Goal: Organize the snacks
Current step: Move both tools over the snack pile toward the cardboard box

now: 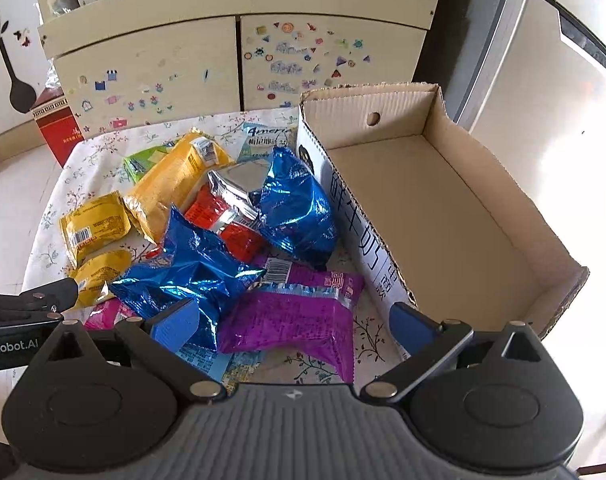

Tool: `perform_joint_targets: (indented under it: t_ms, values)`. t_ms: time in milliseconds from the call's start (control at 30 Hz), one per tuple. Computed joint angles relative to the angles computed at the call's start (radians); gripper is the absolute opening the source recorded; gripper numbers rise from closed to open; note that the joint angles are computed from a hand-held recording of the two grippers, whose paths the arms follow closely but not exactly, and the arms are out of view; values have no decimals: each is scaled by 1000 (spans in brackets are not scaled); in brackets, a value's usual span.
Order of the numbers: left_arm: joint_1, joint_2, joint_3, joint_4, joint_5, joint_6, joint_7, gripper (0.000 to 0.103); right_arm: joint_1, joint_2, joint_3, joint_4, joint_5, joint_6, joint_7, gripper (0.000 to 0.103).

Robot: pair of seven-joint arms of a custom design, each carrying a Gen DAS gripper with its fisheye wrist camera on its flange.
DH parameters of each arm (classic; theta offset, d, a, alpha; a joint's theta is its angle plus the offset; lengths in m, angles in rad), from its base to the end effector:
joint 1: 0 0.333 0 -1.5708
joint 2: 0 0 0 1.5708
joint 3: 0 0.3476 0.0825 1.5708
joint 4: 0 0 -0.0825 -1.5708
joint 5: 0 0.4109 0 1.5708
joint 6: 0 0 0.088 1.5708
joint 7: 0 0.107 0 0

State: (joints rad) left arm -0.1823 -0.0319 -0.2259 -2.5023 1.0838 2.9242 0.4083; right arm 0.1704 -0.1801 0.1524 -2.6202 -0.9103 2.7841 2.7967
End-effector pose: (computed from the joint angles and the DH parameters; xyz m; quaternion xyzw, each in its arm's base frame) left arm 0.4289 -0.2460 0.3334 -0.5804 0.7592 -0.1907 0.2245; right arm 0.4184 0.1766 0.3449 -0.6488 0.7090 -0.2355 0.1448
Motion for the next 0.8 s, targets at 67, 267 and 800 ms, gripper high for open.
perform_joint_targets:
  t_ms: [67, 267, 800]
  values:
    - [-2, 4, 0, 2, -7, -2, 9, 102, 4, 7, 2, 4, 2, -9, -5, 103]
    - [-7, 11, 3, 4, -11, -6, 19, 102, 17, 20, -4, 14, 7, -23, -22, 103]
    - [-20, 16, 2, 11, 43, -36, -17, 101, 31, 26, -7, 27, -68, -56, 18, 103]
